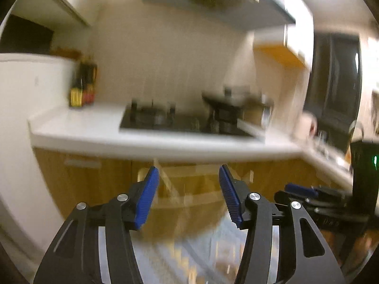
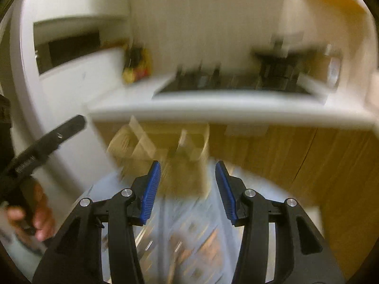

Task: Organize utensils
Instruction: 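Move both open tools down to the remaining chopsticks and spoons, then grasp a pair of chopsticks with the left tool while the right tool grasps a clear spoon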

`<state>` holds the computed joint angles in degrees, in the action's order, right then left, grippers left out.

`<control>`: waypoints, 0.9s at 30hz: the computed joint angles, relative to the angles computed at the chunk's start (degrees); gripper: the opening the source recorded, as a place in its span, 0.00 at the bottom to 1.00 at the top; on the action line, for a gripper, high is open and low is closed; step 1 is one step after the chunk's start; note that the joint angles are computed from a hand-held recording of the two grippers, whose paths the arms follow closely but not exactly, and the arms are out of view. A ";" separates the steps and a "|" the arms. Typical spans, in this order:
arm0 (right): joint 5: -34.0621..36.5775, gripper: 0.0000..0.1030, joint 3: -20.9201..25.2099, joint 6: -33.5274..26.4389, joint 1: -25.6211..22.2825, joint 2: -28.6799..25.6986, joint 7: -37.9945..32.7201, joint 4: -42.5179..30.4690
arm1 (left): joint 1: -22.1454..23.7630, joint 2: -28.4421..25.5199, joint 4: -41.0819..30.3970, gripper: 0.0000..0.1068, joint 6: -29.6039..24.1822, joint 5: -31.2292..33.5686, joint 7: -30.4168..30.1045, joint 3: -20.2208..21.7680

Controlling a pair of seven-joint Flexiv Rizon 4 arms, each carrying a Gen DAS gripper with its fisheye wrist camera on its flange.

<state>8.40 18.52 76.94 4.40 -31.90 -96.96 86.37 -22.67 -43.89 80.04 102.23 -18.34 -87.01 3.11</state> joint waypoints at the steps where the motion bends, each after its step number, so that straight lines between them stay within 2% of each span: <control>1: 0.39 0.44 0.96 -3.98 -0.87 0.11 0.15 -0.40 | -0.45 0.76 0.90 0.48 -3.03 -0.03 0.57 0.58; 2: 1.03 0.44 1.62 -8.69 -1.50 0.23 0.20 -0.85 | 0.25 1.88 2.16 0.48 -7.68 0.73 1.65 -0.49; 4: 3.08 0.44 1.93 -16.87 -2.00 0.23 -0.19 -1.77 | 1.73 2.97 3.54 0.47 -13.31 2.08 2.21 -2.41; 6: 3.42 0.44 0.29 -21.07 -0.70 0.44 -0.18 -1.45 | 3.18 3.34 4.17 0.47 -17.61 3.11 2.28 -4.13; 9: 2.99 0.43 -2.46 -23.56 1.68 0.75 0.41 -0.42 | 4.61 3.60 5.15 0.45 -22.83 4.51 1.71 -5.33; 16: 3.64 0.42 -4.50 -31.23 3.24 -1.95 1.13 -3.95 | 7.81 2.54 4.73 0.43 -34.97 5.07 2.28 -8.31; 18: 3.68 0.34 -4.87 -33.24 3.52 -3.17 1.58 -5.34 | 6.98 1.52 3.43 0.38 -36.97 6.25 1.73 -7.56; 22: 1.86 0.29 -6.13 -34.70 4.98 -5.33 2.59 -6.79 | 5.75 -0.02 1.03 0.37 -39.91 8.39 0.05 -6.10; 24: 1.71 0.23 -6.09 -35.87 5.00 -6.39 2.91 -7.98 | 5.35 -0.77 -0.31 0.36 -41.24 9.39 -0.51 -5.68; 27: 1.01 0.22 -6.31 -35.74 5.27 -6.81 2.93 -7.91 | 3.98 -1.76 -2.87 0.36 -43.92 11.72 -1.64 -4.26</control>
<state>9.41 12.21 41.20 9.66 -38.71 -94.03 78.46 -18.69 -45.66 77.17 58.30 -6.62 -88.65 -1.14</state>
